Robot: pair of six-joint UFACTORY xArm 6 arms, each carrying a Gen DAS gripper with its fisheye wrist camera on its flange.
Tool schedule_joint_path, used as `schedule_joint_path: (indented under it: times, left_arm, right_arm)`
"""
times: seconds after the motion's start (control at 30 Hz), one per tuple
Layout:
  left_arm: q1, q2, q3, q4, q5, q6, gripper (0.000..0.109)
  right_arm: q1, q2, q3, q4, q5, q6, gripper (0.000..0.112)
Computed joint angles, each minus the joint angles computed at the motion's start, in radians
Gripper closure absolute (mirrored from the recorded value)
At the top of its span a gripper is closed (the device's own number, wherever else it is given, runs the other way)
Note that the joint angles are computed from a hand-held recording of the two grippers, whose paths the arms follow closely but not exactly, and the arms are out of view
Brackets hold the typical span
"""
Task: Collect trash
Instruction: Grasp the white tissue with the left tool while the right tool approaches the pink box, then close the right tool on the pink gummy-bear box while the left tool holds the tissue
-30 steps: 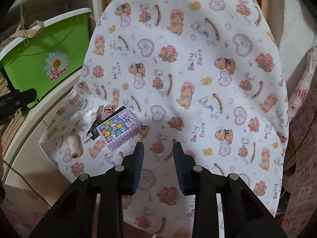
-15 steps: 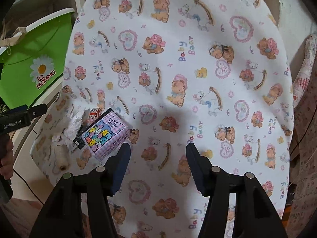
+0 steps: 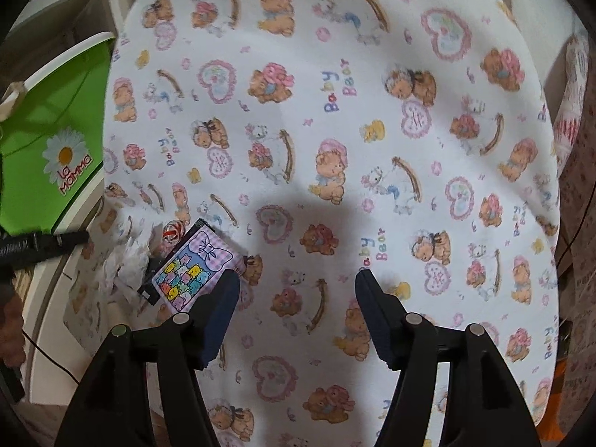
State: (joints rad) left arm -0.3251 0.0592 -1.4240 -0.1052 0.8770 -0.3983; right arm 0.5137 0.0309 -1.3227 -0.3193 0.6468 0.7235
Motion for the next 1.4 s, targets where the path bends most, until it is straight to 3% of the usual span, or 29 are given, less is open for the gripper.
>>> schedule_joint_path:
  times: [0.03,0.07,0.1,0.13,0.23,0.3,0.37,0.47,0.53,0.7,0.8,0.9,1.03,1.13,1.17,1.2,1.33,1.4]
  left_arm:
    - [-0.007,0.013,-0.011,0.013,0.017,-0.014,0.055]
    - [-0.012,0.026,-0.018,0.025,0.028,-0.03,0.071]
    - [-0.013,0.032,-0.021,0.02,0.032,-0.039,0.095]
    - [-0.014,0.036,-0.024,0.027,0.04,-0.06,0.107]
    - [-0.03,-0.007,0.014,0.067,-0.046,-0.071,0.108]
    - [-0.041,-0.037,0.031,0.078,-0.079,-0.052,0.108]
    - [-0.042,-0.063,0.053,0.068,-0.097,-0.055,0.108]
    - [-0.036,-0.097,0.096,0.046,-0.132,-0.07,0.108]
    - [-0.045,-0.113,0.111,0.14,-0.142,-0.119,0.108]
    - [-0.082,-0.111,0.085,0.493,-0.126,-0.283,0.108]
    - [-0.09,-0.115,0.084,0.626,-0.106,-0.391,0.108]
    - [-0.07,-0.119,0.088,0.596,-0.118,-0.369,0.108]
    - [-0.074,-0.115,0.085,0.587,-0.121,-0.36,0.108]
    - [-0.085,-0.109,0.087,0.571,-0.13,-0.363,0.108]
    - [-0.088,-0.106,0.084,0.576,-0.126,-0.365,0.108]
    - [-0.092,-0.103,0.082,0.585,-0.122,-0.37,0.108]
    - [-0.102,-0.097,0.079,0.6,-0.113,-0.384,0.108]
    - [-0.101,-0.096,0.081,0.592,-0.116,-0.38,0.108]
  right_arm:
    - [0.001,0.004,-0.003,0.002,0.001,0.002,0.046]
    - [0.001,0.011,-0.007,0.014,0.0,-0.003,0.046]
    - [-0.001,0.014,-0.008,0.037,-0.006,-0.015,0.046]
    - [-0.004,0.02,-0.008,0.09,-0.02,-0.042,0.046]
    - [-0.009,0.034,-0.01,0.246,-0.054,-0.115,0.044]
    - [-0.004,0.055,-0.027,0.303,-0.072,-0.129,0.034]
    - [0.008,0.076,-0.049,0.302,-0.092,-0.114,0.03]
    - [0.04,0.127,-0.113,0.175,-0.079,-0.01,0.024]
    - [0.059,0.173,-0.166,0.086,-0.053,0.073,0.024]
    - [0.097,0.277,-0.306,-0.109,0.13,0.299,0.024]
    - [0.093,0.28,-0.294,-0.121,0.104,0.348,0.024]
    - [0.093,0.289,-0.31,-0.086,0.11,0.279,0.024]
    - [0.07,0.261,-0.248,0.101,0.023,0.113,0.024]
    - [0.078,0.237,-0.206,0.091,-0.024,0.036,0.037]
    - [0.077,0.226,-0.19,0.117,-0.044,0.0,0.05]
    - [0.08,0.221,-0.188,0.113,-0.039,0.0,0.059]
    - [0.073,0.171,-0.15,0.066,-0.009,-0.014,0.077]
    - [0.06,0.14,-0.12,0.079,-0.009,-0.042,0.104]
